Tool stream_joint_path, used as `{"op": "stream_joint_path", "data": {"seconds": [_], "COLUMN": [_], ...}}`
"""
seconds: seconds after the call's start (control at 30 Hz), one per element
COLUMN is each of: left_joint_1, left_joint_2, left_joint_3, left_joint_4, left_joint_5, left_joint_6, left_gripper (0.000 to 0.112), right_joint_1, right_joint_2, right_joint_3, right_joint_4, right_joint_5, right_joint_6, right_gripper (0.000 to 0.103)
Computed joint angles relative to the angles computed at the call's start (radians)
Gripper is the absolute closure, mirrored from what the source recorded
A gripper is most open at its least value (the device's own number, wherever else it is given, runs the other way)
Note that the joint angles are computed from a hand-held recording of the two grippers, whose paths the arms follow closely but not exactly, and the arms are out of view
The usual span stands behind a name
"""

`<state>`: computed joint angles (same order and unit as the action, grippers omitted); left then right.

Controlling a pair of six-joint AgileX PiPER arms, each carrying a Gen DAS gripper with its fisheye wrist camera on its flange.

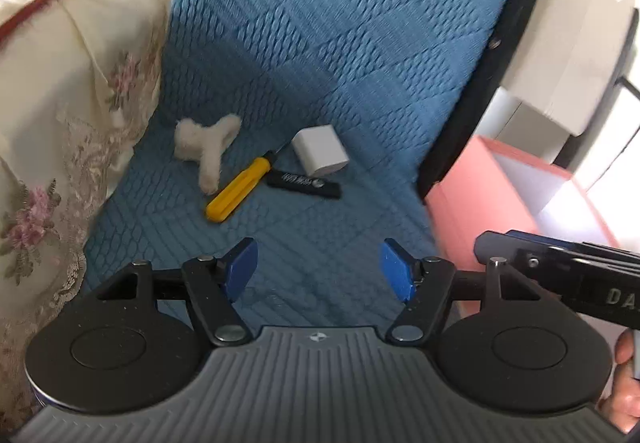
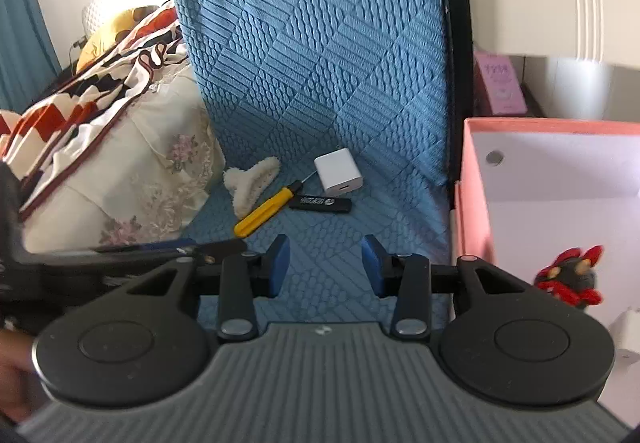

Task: Organize rigid objects
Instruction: 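Move both tools back toward the remaining objects on the seat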

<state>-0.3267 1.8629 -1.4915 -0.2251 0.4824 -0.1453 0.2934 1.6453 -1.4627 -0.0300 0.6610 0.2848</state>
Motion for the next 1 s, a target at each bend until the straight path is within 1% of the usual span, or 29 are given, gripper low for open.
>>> {"op": "stream_joint_path", "data": {"seconds": [0.07,0.2,0.27,0.43,0.53,0.67,0.73,0.8,0.9,0.93,1.0], "left_joint_1": [0.016,0.055,0.074,0.083,0.082,0.082,0.09,0.098,0.106,0.107,0.105], "left_joint_2": [0.03,0.102,0.129,0.201,0.246,0.327,0.378,0.42,0.466,0.484,0.532], "left_joint_3": [-0.027,-0.122,-0.16,-0.271,-0.333,-0.457,-0.54,-0.606,-0.685,-0.717,-0.805], "left_joint_4": [-0.031,-0.054,-0.073,-0.014,0.015,0.082,0.08,0.091,0.092,0.099,0.121], "left_joint_5": [0.002,0.062,0.092,0.16,0.189,0.268,0.332,0.378,0.416,0.433,0.487], "left_joint_6": [0.033,0.033,0.037,-0.005,-0.028,-0.072,-0.064,-0.083,-0.081,-0.077,-0.079], "left_gripper": [0.039,0.04,0.04,0.04,0.04,0.04,0.04,0.041,0.041,0.041,0.041], "right_joint_1": [-0.007,0.0,-0.004,-0.024,-0.033,-0.04,-0.044,-0.056,-0.088,-0.096,-0.086], "right_joint_2": [0.028,0.095,0.124,0.205,0.278,0.386,0.446,0.509,0.632,0.663,0.714], "right_joint_3": [-0.027,-0.098,-0.128,-0.213,-0.303,-0.433,-0.512,-0.6,-0.802,-0.853,-0.938], "right_joint_4": [0.012,-0.024,-0.008,0.068,0.098,0.125,0.134,0.165,0.244,0.265,0.225], "right_joint_5": [0.017,0.032,0.035,0.07,0.103,0.143,0.182,0.23,0.363,0.39,0.419], "right_joint_6": [-0.005,-0.016,-0.045,-0.132,-0.163,-0.218,-0.24,-0.267,-0.271,-0.285,-0.301], "right_gripper": [0.06,0.06,0.06,0.06,0.06,0.06,0.06,0.06,0.059,0.058,0.058]}}
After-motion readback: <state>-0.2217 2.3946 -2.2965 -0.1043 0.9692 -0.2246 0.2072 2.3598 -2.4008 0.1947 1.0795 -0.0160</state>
